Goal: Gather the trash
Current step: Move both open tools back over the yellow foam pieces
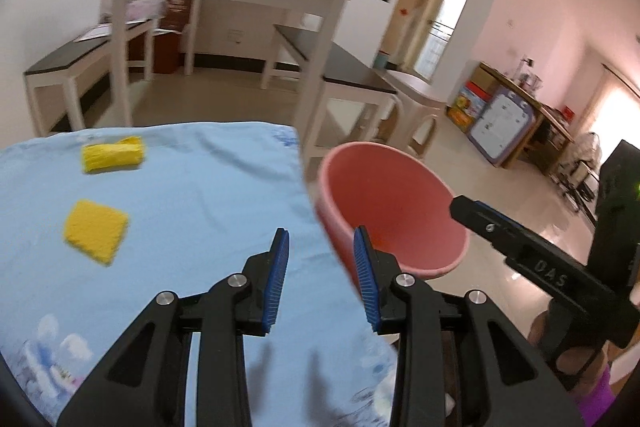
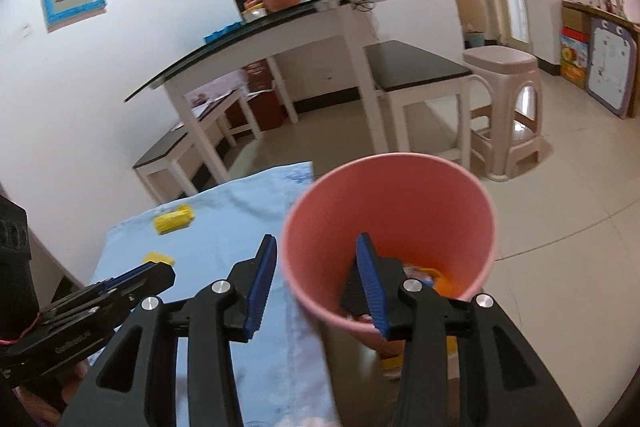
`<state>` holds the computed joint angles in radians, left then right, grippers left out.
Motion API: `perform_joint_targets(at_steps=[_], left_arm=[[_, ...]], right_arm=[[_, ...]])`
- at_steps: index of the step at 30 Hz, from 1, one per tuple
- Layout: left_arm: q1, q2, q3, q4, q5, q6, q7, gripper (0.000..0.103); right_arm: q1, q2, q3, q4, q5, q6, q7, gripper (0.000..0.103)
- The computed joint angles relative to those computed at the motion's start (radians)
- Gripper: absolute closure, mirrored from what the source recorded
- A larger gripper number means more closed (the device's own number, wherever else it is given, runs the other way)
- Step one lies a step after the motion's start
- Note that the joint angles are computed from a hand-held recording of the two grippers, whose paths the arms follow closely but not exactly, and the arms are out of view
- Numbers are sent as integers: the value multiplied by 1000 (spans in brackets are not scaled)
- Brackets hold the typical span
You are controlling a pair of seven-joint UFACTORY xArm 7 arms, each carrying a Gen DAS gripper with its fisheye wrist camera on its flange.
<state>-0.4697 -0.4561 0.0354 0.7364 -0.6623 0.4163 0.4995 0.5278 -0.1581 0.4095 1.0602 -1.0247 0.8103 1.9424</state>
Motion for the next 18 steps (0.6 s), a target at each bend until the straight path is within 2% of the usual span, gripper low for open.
perform_joint_targets(at_steps=[4,9,12,18], left_arm=[[63,-69,-6,-58,61,-14,-57,69],[149,-174,-3,-148,169,-37,-155,69],[178,-242,30,-196,218,-25,-194,69],[267,-379,85,-291,317,23,-235,69]], right_arm=[[33,69,14,88,-29,21,-30,61],[119,152,5,193,-64,67,-64,57],[180,209,-8,259,-91,96,-75,56],[294,318,-44,368,-118,95,-88,54]])
